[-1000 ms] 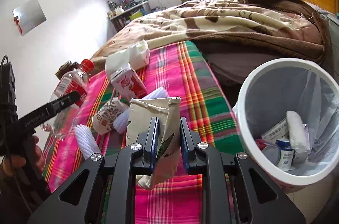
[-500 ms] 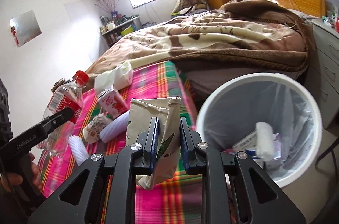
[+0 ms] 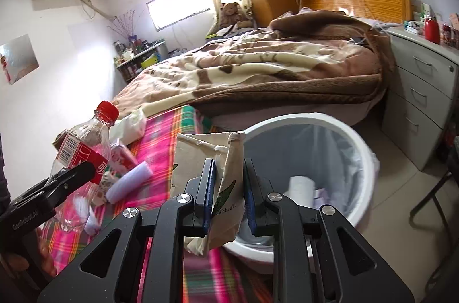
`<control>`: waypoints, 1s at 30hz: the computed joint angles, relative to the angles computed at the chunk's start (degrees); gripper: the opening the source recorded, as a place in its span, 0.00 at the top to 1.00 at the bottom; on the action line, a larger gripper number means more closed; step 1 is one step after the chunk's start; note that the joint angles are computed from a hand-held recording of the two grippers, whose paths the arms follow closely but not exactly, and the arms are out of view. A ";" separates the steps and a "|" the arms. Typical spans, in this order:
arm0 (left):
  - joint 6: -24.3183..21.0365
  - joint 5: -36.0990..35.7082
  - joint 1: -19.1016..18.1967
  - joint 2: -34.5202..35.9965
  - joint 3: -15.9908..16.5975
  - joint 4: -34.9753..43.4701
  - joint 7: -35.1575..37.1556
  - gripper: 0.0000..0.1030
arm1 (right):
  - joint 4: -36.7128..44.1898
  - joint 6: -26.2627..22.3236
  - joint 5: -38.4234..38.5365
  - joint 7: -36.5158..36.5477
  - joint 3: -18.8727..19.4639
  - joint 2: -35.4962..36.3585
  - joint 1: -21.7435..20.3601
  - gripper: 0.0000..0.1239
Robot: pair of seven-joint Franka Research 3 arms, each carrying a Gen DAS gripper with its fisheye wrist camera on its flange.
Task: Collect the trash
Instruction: 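Carry the bottle and paper bag over the white bin with both tools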
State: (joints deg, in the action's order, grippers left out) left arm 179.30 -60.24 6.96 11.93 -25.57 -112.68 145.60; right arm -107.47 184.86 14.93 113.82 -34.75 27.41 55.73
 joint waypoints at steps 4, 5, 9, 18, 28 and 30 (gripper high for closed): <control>-0.57 0.62 -0.53 0.87 -1.11 0.79 0.07 0.37 | -1.11 0.12 0.68 0.49 -2.55 0.11 1.62 0.84; -0.50 0.93 -0.83 1.15 -1.22 0.97 -0.12 0.37 | -1.27 0.06 0.81 0.50 -2.82 0.06 1.68 0.84; -1.02 4.13 -1.67 2.43 -1.62 1.87 -2.53 0.37 | -2.25 -0.22 0.86 1.01 -5.90 0.11 3.69 0.84; -2.32 12.22 -1.63 5.32 -3.84 3.38 -8.53 0.37 | -3.07 -2.34 -0.83 2.81 -8.36 0.37 4.05 0.84; -1.93 27.17 -5.08 8.77 -1.19 5.32 -21.83 0.37 | -2.46 -4.89 -7.39 7.43 -6.56 0.17 0.28 0.84; -2.50 30.22 -6.38 9.64 0.22 6.25 -24.66 0.37 | -2.17 -5.28 -8.76 8.31 -5.92 0.20 -0.77 0.84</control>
State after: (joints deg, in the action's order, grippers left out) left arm 176.80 -30.02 0.58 21.57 -25.35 -106.44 120.94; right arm -109.64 179.59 6.18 122.13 -40.67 27.62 54.96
